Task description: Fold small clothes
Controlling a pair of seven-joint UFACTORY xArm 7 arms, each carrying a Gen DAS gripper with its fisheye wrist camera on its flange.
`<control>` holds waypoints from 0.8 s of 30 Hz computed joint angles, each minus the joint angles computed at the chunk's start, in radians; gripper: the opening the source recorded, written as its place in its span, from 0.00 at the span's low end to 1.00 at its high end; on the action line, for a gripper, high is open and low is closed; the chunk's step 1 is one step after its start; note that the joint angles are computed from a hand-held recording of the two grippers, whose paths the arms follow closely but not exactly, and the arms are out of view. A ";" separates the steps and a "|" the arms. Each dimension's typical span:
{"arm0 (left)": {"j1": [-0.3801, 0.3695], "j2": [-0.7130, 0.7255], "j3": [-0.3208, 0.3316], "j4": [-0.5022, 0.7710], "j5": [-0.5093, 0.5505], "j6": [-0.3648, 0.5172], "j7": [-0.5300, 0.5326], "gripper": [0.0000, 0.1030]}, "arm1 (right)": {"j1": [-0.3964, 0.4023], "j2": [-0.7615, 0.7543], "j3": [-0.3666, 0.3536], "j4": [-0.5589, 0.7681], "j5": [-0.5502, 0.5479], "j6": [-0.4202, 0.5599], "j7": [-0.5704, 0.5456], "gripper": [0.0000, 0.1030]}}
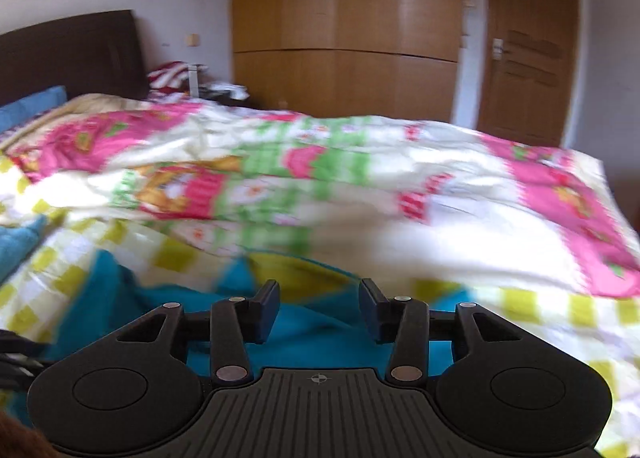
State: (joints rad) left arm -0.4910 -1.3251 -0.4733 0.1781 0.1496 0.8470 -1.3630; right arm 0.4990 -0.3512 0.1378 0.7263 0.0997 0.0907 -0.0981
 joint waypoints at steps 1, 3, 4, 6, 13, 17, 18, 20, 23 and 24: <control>0.002 0.012 -0.005 0.006 -0.007 0.001 -0.010 0.59 | -0.086 -0.038 0.023 -0.048 -0.052 0.010 0.053 0.44; 0.019 0.069 -0.036 0.045 0.006 0.016 -0.010 0.59 | -0.133 -0.085 -0.016 -0.101 -0.029 0.097 0.076 0.44; 0.028 0.107 -0.053 0.075 0.022 0.031 0.003 0.59 | -0.093 -0.106 -0.078 -0.128 0.034 0.124 0.044 0.44; 0.054 0.171 -0.092 0.141 0.058 0.070 0.017 0.59 | -0.001 -0.159 -0.188 -0.188 0.130 0.126 -0.027 0.44; 0.051 0.237 -0.056 0.172 0.036 0.076 -0.008 0.61 | -0.098 -0.212 -0.102 -0.213 0.098 0.268 -0.015 0.19; 0.022 0.209 -0.045 0.174 0.030 0.062 -0.013 0.53 | -0.039 -0.363 -0.218 -0.236 0.212 0.427 -0.114 0.04; 0.018 0.208 -0.051 0.172 0.033 0.054 -0.008 0.53 | -0.048 -0.414 -0.215 -0.251 0.219 0.453 -0.127 0.03; 0.022 0.257 -0.060 0.185 0.033 0.076 0.010 0.54 | -0.086 -0.465 -0.188 -0.279 0.205 0.466 -0.139 0.03; 0.023 0.285 -0.069 0.170 0.049 0.068 0.013 0.61 | -0.164 -0.390 -0.159 -0.276 0.189 0.485 -0.078 0.04; 0.020 0.278 -0.070 0.170 0.051 0.071 0.005 0.61 | -0.171 -0.377 -0.156 -0.281 0.195 0.484 -0.063 0.05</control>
